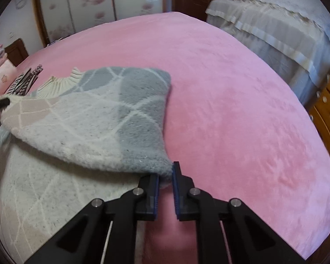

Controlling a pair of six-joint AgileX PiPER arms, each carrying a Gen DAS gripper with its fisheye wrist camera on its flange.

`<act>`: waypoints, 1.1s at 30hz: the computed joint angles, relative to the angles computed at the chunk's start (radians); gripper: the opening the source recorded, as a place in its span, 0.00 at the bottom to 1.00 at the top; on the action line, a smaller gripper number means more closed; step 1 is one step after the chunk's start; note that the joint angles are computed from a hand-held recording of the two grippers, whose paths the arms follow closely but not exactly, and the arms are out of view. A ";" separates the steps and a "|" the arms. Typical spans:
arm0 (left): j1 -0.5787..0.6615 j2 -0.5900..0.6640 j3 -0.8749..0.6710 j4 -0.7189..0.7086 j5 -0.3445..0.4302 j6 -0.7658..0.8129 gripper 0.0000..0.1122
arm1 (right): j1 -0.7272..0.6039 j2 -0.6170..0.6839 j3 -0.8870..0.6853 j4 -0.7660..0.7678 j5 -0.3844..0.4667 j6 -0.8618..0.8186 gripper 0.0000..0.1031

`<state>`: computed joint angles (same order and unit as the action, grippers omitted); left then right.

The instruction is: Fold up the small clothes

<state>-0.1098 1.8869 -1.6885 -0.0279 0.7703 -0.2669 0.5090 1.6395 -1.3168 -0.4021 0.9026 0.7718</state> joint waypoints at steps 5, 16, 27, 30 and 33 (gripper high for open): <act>0.013 -0.009 0.106 -0.003 -0.040 0.009 0.07 | 0.039 0.018 0.002 -0.066 0.024 0.029 0.09; 0.052 0.002 0.101 -0.097 -0.003 0.098 0.39 | 0.069 0.026 -0.010 -0.117 0.057 0.022 0.17; 0.103 -0.058 0.093 -0.170 0.065 0.168 0.61 | -0.050 -0.125 -0.061 0.185 0.087 -0.331 0.48; 0.079 -0.066 0.043 -0.069 0.068 0.087 0.61 | -0.120 -0.095 -0.151 0.261 0.106 -0.389 0.53; 0.059 -0.042 -0.036 -0.048 0.098 0.083 0.61 | -0.188 -0.015 -0.252 0.311 0.101 -0.418 0.60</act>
<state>-0.0505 1.8448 -1.7242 -0.0755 0.8681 -0.1834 0.3205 1.6246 -1.5683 -0.0910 1.0034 0.3537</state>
